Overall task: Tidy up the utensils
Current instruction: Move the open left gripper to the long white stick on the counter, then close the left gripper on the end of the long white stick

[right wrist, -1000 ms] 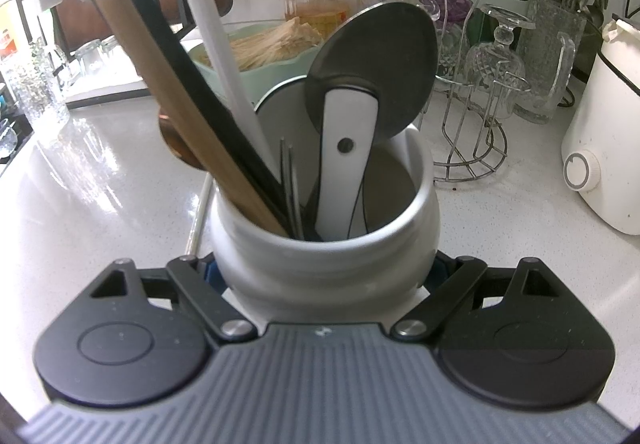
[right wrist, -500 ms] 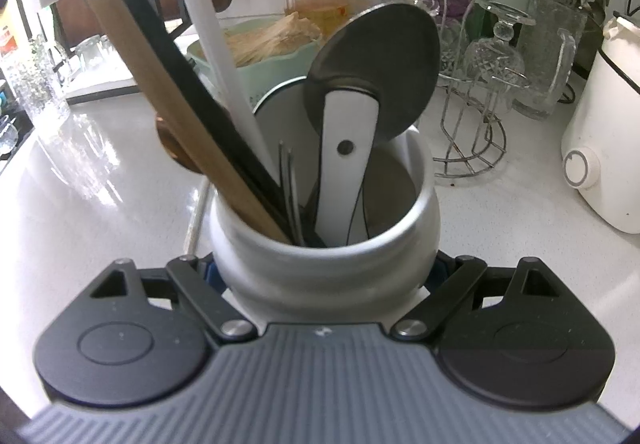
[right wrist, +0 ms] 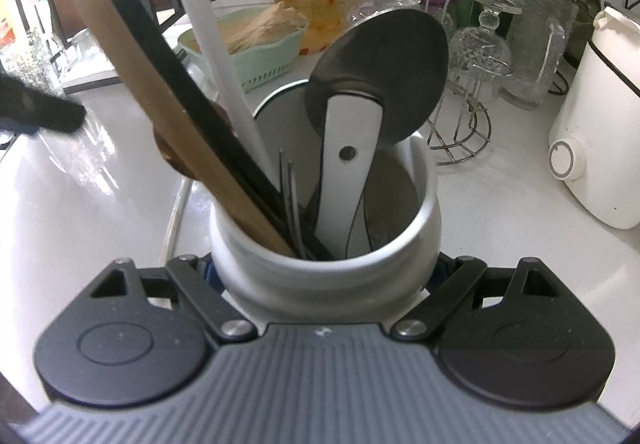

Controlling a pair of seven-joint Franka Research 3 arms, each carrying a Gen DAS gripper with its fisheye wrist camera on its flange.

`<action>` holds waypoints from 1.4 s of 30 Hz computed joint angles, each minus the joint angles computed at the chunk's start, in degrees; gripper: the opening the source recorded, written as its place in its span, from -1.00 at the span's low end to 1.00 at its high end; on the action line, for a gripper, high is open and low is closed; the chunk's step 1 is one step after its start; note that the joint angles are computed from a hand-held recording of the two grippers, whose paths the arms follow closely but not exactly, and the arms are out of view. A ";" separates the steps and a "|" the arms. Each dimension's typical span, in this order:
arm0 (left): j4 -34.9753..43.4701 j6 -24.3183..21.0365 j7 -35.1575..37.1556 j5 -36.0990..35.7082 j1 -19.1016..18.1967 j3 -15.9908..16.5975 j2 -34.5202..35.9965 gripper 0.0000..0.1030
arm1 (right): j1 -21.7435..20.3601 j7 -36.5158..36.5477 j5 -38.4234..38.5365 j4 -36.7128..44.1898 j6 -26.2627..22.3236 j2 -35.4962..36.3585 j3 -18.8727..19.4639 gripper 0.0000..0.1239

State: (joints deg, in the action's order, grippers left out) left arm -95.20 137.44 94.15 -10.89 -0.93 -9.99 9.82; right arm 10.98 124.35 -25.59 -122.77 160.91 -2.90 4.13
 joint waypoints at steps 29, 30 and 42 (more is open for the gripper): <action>-16.08 14.17 -17.04 14.41 -6.39 -0.40 -3.61 -0.17 | 0.31 -30.30 22.99 -3.27 3.68 -1.56 -1.62 0.48; -15.83 13.93 -18.58 17.08 -6.88 -0.27 -3.43 -0.18 | 0.43 -32.21 24.63 -3.55 3.93 -1.72 -1.75 0.48; -12.97 7.18 -25.15 24.38 -8.43 -0.77 -3.13 -0.79 | 0.08 -39.93 30.81 -4.38 5.56 -1.96 -1.32 0.48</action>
State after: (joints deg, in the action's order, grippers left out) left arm -108.17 144.62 69.00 13.49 -9.36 -10.77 6.69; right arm 11.06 84.41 5.22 -127.15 166.47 -4.86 2.81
